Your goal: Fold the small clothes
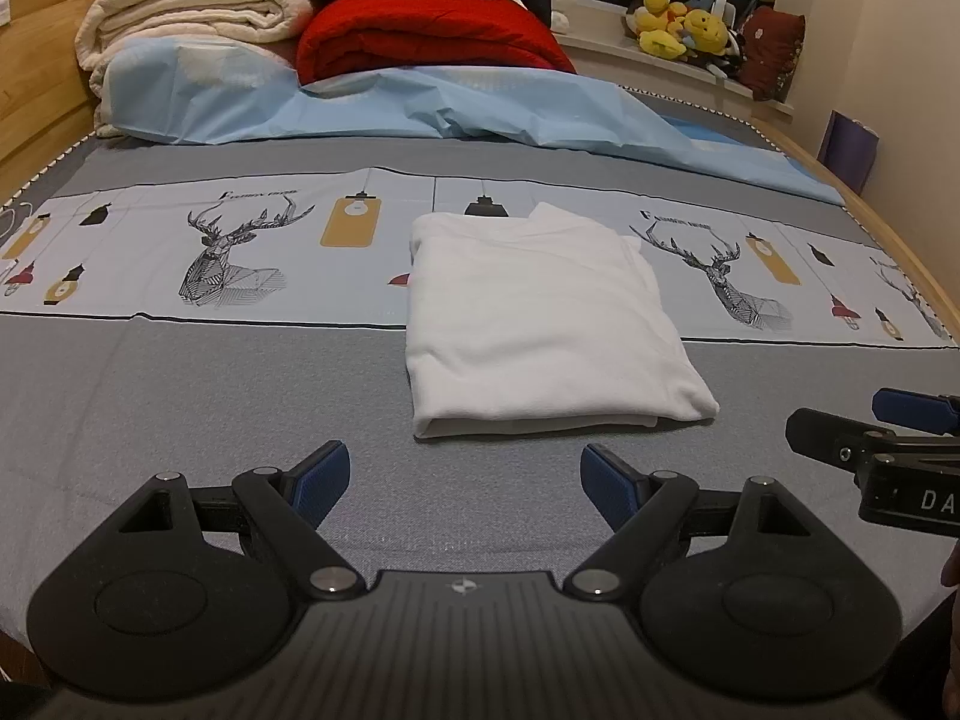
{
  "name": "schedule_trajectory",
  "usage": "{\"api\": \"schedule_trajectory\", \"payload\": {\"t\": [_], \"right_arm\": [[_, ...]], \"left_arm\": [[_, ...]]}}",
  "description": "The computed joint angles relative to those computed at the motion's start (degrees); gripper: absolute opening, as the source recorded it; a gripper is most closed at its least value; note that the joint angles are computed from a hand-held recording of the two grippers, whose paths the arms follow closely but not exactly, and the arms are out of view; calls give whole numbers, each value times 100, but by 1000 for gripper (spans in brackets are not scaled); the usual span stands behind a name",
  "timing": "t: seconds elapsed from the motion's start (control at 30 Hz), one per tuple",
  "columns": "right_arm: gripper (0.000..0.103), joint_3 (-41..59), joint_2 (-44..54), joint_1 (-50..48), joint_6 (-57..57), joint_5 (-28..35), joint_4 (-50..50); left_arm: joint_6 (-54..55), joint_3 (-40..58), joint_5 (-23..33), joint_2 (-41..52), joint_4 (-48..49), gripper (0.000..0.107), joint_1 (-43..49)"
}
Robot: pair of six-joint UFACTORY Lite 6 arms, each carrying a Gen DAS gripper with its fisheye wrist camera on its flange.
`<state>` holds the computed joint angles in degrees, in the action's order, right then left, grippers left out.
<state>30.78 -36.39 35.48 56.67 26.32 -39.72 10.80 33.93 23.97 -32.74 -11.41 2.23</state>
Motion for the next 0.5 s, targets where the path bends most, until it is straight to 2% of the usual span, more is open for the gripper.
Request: {"api": "schedule_trajectory", "payload": {"t": [0.27, 0.5], "right_arm": [[90, -5, 2, 42, 78, 21, -54], [90, 28, 29, 45, 83, 32, -55]], "left_arm": [[-182, 4, -7, -2, 136, 88, -65], [206, -29, -11, -10, -149, 88, 49]]}}
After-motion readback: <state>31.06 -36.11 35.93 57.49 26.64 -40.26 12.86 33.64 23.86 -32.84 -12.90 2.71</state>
